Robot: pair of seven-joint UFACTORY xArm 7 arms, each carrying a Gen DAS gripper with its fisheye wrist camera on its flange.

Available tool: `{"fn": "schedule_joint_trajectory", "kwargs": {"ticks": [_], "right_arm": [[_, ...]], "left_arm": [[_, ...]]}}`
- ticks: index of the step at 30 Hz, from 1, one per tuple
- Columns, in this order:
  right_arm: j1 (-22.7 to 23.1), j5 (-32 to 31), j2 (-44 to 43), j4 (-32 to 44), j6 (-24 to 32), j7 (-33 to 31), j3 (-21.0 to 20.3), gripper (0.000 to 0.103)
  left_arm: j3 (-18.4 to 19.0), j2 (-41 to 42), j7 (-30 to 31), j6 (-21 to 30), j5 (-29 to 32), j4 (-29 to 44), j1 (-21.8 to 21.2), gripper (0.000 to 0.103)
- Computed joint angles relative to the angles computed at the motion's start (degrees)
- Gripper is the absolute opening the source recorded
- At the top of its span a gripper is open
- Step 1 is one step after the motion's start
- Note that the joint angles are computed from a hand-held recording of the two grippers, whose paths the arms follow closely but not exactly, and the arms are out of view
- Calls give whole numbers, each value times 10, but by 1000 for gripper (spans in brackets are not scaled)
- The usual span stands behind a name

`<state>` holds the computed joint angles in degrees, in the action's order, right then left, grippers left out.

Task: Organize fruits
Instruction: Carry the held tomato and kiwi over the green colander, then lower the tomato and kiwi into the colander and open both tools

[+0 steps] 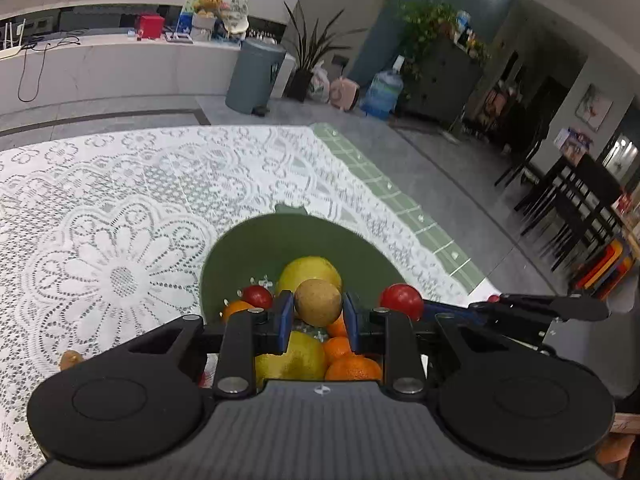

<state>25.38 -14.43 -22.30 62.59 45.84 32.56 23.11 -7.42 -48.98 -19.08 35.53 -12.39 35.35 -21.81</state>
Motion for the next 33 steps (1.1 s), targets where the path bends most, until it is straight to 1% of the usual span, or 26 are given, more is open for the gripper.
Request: {"fn": "schedule_joint_trajectory", "kwargs": {"ticks": [7, 19, 26, 31, 33], "right_arm": [[5, 15, 18, 0, 1, -33, -16, 21], [11, 13, 53, 20, 16, -52, -24, 22], [18, 20, 65, 30, 30, -59, -29, 22], [22, 17, 69, 34, 38, -64, -28, 22], [24, 17, 70, 35, 39, -69, -29, 25]], "left_arm": [[-1, 31, 2, 5, 0, 0, -2, 29], [5, 70, 4, 6, -8, 1, 1, 29], [5, 76, 4, 2, -11, -3, 1, 29], [0, 77, -1, 10, -4, 0, 5, 29], [0, 76, -2, 12, -3, 1, 5, 32]]}}
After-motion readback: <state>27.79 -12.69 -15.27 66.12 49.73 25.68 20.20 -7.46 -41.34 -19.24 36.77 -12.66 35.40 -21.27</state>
